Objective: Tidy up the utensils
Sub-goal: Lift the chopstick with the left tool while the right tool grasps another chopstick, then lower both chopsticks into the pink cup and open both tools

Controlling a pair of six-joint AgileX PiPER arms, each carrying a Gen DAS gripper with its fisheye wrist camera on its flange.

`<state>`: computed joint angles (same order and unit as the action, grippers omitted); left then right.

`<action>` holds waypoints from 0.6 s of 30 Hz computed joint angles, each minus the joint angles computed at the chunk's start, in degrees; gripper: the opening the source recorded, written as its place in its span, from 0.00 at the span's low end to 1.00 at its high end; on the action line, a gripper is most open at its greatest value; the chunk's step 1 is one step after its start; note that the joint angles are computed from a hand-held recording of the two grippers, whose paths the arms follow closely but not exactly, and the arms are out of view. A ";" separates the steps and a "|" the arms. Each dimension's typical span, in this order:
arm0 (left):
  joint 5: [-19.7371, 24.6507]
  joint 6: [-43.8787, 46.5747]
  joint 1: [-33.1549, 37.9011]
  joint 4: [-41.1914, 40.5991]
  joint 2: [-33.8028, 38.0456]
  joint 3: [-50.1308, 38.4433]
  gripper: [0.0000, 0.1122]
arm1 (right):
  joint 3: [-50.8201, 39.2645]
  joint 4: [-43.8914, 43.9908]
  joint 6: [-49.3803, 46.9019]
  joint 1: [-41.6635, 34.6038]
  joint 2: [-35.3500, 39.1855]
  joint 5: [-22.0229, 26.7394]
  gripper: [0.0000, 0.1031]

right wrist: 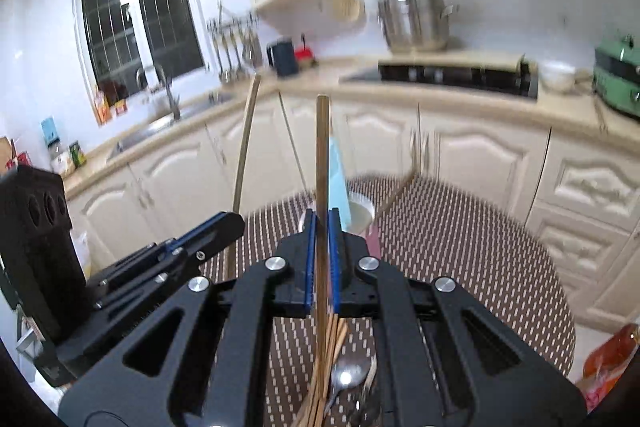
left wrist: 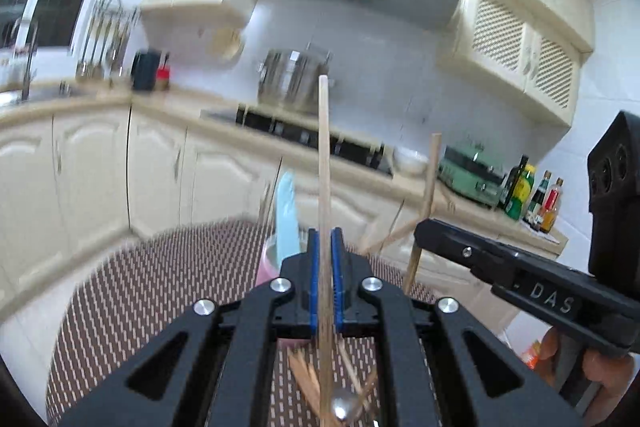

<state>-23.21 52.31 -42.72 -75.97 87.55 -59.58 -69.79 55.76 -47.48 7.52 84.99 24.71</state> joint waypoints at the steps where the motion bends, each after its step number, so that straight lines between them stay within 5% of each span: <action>1: -1.38 -2.33 -0.23 3.60 0.67 -0.94 0.05 | -0.54 2.04 -1.78 -0.30 -0.16 -0.37 0.06; 9: -9.48 -18.16 1.05 23.91 7.20 -6.83 0.05 | -10.01 3.05 -1.25 -1.19 3.13 0.26 0.06; 18: -14.25 -25.86 3.98 34.16 15.75 -14.97 0.05 | -16.84 2.34 -0.51 -0.94 6.91 -1.44 0.06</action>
<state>-37.46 26.45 -38.74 -41.81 103.30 -74.55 -86.63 58.09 -47.99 6.58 91.90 23.26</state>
